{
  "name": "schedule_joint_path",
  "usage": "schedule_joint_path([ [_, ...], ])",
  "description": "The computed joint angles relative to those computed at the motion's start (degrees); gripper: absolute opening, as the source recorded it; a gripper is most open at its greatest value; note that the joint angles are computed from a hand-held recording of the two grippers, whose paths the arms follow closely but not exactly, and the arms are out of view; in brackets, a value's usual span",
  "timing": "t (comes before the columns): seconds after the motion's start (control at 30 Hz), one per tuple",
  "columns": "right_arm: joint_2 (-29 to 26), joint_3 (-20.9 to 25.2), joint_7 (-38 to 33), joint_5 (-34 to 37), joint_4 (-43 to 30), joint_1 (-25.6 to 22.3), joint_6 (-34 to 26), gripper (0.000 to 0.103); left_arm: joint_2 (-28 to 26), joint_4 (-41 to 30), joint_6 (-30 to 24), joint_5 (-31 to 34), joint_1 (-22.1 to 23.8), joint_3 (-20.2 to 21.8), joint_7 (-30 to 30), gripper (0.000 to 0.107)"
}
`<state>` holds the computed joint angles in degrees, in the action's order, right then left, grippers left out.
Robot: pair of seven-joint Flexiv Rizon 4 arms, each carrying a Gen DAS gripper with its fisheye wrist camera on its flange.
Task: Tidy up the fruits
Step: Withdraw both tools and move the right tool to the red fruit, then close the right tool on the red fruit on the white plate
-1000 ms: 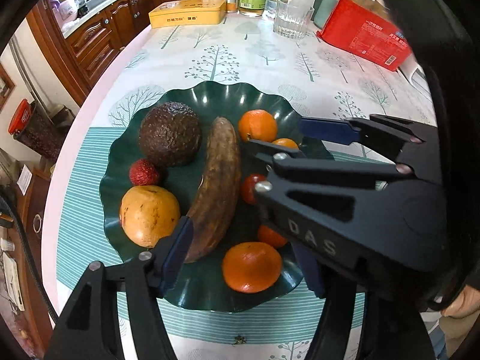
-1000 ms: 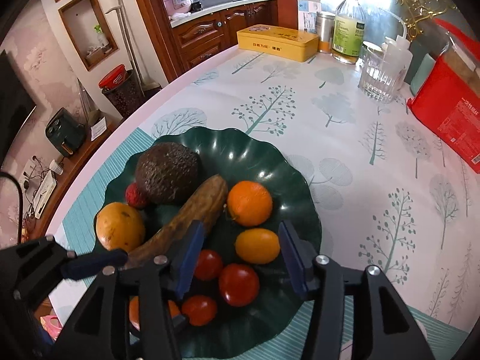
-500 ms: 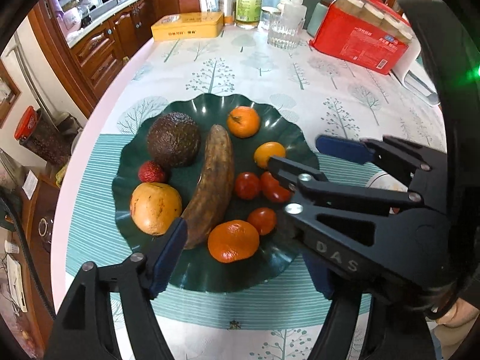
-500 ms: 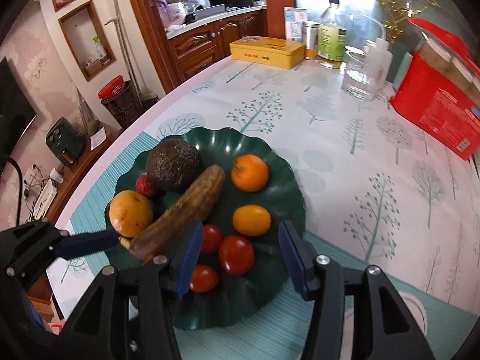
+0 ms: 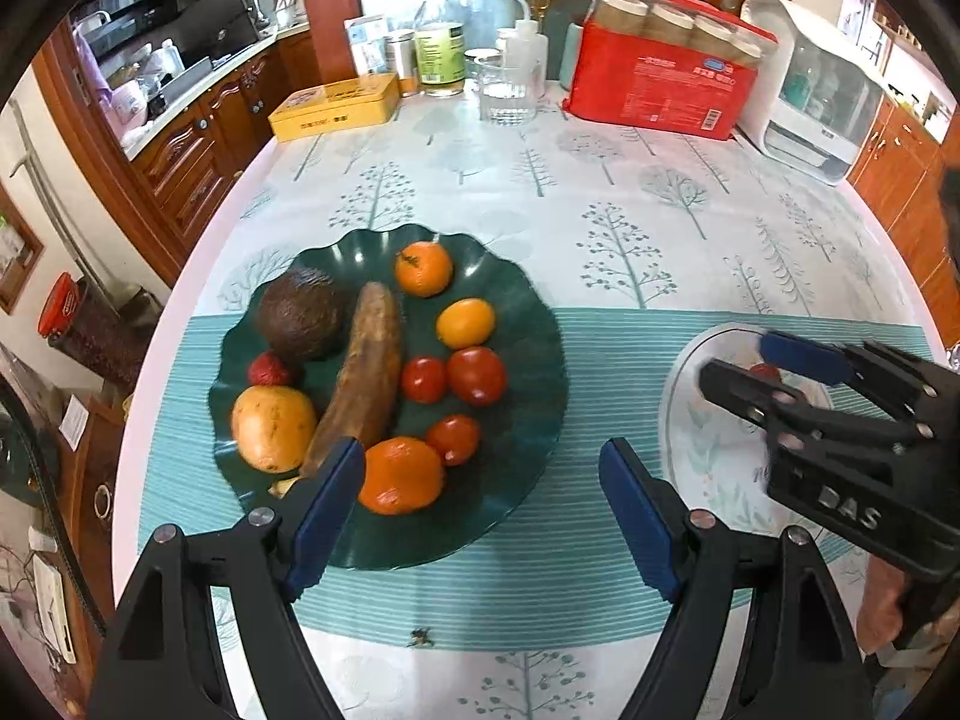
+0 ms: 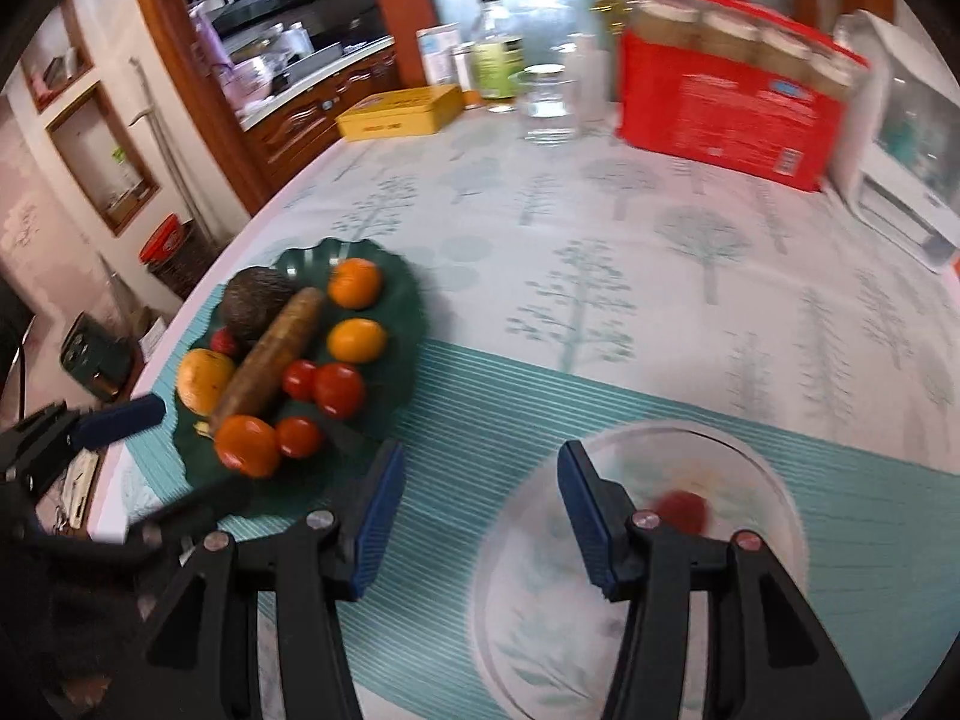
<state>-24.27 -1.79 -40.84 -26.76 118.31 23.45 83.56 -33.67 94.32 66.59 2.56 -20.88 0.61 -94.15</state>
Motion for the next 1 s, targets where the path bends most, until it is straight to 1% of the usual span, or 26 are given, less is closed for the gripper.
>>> schedule_joint_path([
  [0.2, 3.6, -8.7, 7.4, -6.5, 6.9, 3.7, 2.7, 0.053, -1.2, -2.2, -1.3, 0.0, -1.1, -0.2, -0.8, 0.079],
  [0.3, 4.0, -9.7, 9.3, -8.2, 8.5, 2.8, 3.0, 0.053, -2.2, -3.5, -2.0, 0.0, -1.8, 0.0, -2.0, 0.079],
  [0.33, 3.9, -9.4, 9.6, -8.2, 8.7, 2.1, 2.7, 0.053, -2.6, -4.0, -2.2, 0.2, -2.1, 0.2, -2.7, 0.079],
  [0.43, 2.9, -6.4, 8.6, -6.1, 8.4, -1.3, 2.3, 0.053, -4.0, -5.8, -3.3, 1.5, -3.7, 1.5, -4.9, 0.079],
  [0.6, 1.1, -3.4, 5.7, -3.0, 7.4, -3.8, 1.6, 0.053, -5.8, -8.9, -5.1, 5.8, -6.6, 4.4, -9.4, 0.079],
  [0.77, -0.6, -0.2, 1.8, 0.9, 5.8, -6.0, 0.5, 0.053, -6.9, -10.6, -6.5, 6.6, -6.2, 3.9, -11.1, 0.079],
  [1.0, -1.9, 0.6, -1.8, 3.6, 4.6, -6.0, -0.1, 0.053, -7.7, -11.9, -8.1, 7.4, -6.0, 3.6, -12.8, 0.079],
])
